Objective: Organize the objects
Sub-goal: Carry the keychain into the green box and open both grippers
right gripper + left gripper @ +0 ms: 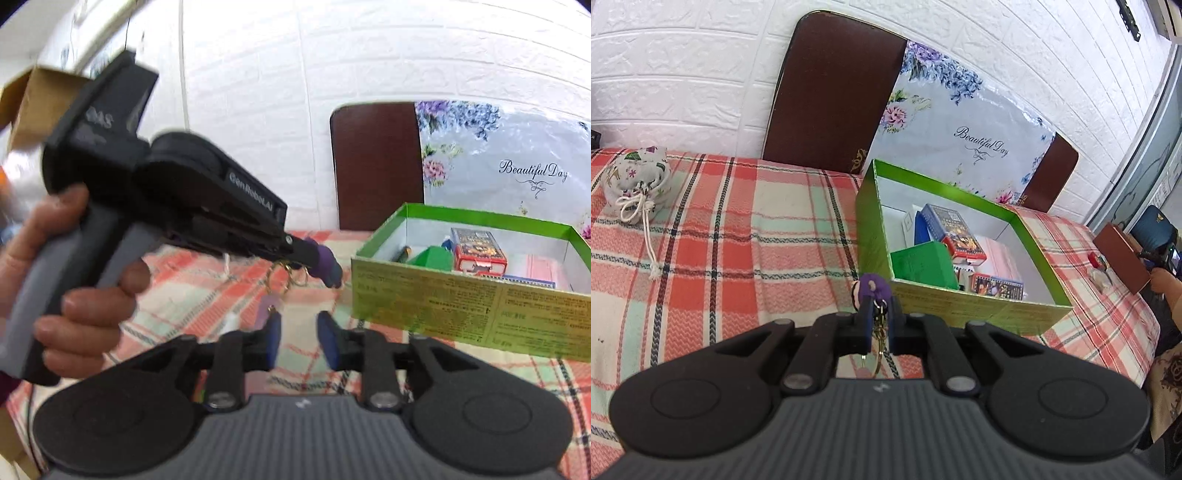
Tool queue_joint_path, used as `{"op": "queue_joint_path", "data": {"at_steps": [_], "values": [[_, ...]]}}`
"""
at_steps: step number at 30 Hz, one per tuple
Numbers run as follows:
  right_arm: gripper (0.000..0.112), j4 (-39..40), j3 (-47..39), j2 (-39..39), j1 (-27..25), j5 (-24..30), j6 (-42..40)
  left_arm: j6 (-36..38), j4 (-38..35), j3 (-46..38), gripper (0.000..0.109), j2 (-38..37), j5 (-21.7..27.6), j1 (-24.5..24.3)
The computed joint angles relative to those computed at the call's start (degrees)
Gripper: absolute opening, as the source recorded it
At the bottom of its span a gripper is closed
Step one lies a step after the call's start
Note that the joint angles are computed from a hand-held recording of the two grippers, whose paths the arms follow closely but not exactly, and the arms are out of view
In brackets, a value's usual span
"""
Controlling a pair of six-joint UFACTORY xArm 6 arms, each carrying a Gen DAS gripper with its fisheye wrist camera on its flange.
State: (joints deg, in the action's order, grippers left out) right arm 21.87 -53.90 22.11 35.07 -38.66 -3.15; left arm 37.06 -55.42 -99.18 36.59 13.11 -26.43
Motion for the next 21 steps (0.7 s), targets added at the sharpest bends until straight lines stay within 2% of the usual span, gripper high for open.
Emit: {"op": "queue_joint_path", "data": {"at_steps": [2, 3, 4, 6, 7, 9, 11, 12, 14, 18, 21], "values": [[0.033, -4.8, 0.5, -0.8, -1.1, 0.2, 4.0, -0.1, -0.3, 0.1, 0.009, -0.1, 0.4, 0.1], [0.039, -6.4, 0.0, -0.6, -1.4, 0.9, 4.9, 0.0, -0.9, 0.0, 0.009, -0.2, 0.8, 0.1], [0.043, -5.8, -1.1, 0.0, -1.3, 2.3, 3.7, 0.4, -1.7, 0.0, 0.009, -0.3, 1.2, 0.2], [0.043, -0.7, -4.2, 1.5, -0.2, 6.9, -1.3, 1.8, -3.9, -0.2, 0.009, -0.6, 2.1, 0.1], [0.040, -0.9, -5.6, 2.5, -0.5, 9.2, -0.9, 2.1, -4.2, -0.2, 0.009, -0.7, 2.2, -0.1], [0.024, -3.7, -7.2, 3.7, -1.7, 11.8, 3.2, 2.3, -4.0, -0.3, 0.009, -0.9, 2.6, -0.3], [0.022, 2.8, -7.5, 3.9, -0.5, 9.3, -1.3, 3.9, -5.1, -0.8, 0.009, -0.9, 2.4, -0.7], [0.017, 8.7, -8.1, 4.1, 0.8, 6.8, -7.2, 6.2, -7.2, -1.3, 0.007, -1.0, 2.4, -0.9], [0.017, 17.2, -9.6, 4.7, 2.5, 2.1, -16.6, 10.4, -11.1, -3.7, 0.005, -0.4, 3.2, -1.1], [0.017, 25.6, -14.9, 6.9, 2.1, -2.0, -24.7, 12.7, -11.0, -13.1, 0.005, 4.1, 4.2, -2.1], [0.012, 25.5, -18.0, 7.6, -0.4, -2.1, -25.7, 7.8, -3.9, -22.5, 0.005, 9.8, 5.1, -2.7]]}}
